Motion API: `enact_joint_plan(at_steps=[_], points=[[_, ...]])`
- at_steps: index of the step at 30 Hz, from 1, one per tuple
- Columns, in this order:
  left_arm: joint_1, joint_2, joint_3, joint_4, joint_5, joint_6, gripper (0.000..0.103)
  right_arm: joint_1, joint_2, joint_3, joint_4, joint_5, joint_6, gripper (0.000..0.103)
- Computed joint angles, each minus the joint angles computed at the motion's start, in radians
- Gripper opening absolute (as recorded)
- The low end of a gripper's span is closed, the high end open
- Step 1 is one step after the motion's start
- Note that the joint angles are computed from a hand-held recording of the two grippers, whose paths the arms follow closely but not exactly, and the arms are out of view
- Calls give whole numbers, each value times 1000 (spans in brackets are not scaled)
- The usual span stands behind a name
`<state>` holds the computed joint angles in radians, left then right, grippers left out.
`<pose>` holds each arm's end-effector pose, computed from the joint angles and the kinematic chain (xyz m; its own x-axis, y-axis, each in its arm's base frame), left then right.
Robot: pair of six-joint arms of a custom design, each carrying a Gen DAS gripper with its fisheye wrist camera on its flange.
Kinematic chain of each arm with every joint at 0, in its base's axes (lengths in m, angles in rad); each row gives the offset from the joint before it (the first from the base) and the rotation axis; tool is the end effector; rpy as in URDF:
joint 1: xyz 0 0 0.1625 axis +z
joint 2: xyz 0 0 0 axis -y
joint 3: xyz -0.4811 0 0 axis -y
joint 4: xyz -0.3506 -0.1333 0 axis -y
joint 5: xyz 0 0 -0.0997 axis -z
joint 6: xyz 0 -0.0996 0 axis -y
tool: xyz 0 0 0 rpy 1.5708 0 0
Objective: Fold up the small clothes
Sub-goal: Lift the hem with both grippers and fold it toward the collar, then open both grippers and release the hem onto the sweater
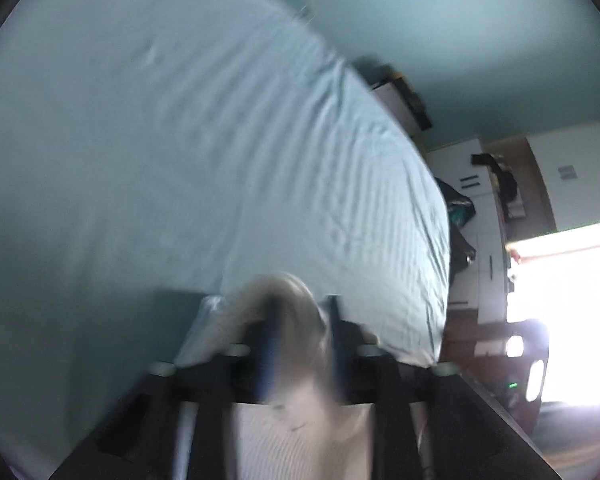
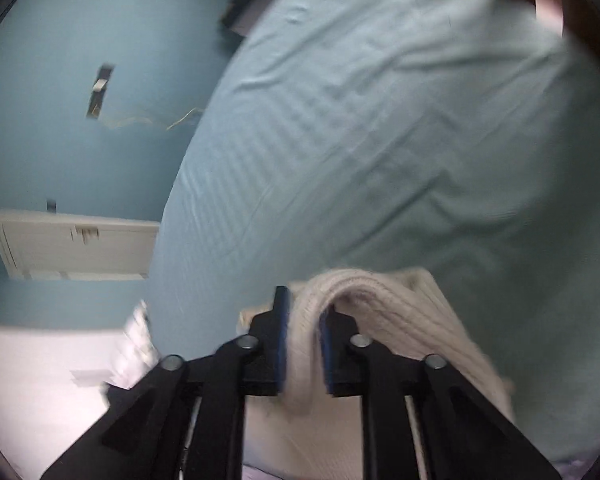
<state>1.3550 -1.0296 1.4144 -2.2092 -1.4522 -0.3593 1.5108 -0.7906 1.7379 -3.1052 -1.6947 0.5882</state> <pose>-0.0069 -0.7091 0.3725 -0.9868 -0.1606 -0.0190 -0.1492 0.9497 -0.2751 0.0799 -0.6869 0.1928 -0.7930 0.5675 -0.2218 0.5889 0.6204 -0.5179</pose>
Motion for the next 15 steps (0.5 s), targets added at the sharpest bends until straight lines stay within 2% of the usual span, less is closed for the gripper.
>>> enact_joint_plan(at_steps=[1, 2, 3, 4, 6, 8, 9, 11, 13, 14, 15], points=[[9, 15, 7, -6, 37, -42, 100, -18, 15, -5, 6, -1, 54, 51], [10, 18, 31, -34, 105, -82, 103, -32, 21, 4, -1, -5, 83, 68], [12, 15, 63, -87, 156, -93, 103, -39, 26, 22, -41, -4, 71, 69], [16, 8, 89, -129, 178, -88, 103, -34, 27, 31, -62, -37, 17, 69], [20, -4, 117, -150, 185, -66, 103, 0, 33, 33, -36, -194, -75, 71], [7, -14, 144, -143, 214, -2, 103, 37, 58, -9, 85, -386, -145, 72], [-6, -21, 167, -152, 232, 35, 103, 43, 74, -27, 141, -434, -185, 72], [-40, -39, 236, -189, 249, 125, 103, 42, 103, -42, 178, -457, -235, 72], [-76, -44, 293, -211, 271, 209, 103, 40, 129, -62, 194, -467, -239, 72], [-103, -42, 335, -228, 307, 259, 103, 41, 142, -75, 205, -469, -234, 71], [-124, -37, 369, -248, 347, 296, 103, 42, 152, -83, 208, -473, -228, 60]])
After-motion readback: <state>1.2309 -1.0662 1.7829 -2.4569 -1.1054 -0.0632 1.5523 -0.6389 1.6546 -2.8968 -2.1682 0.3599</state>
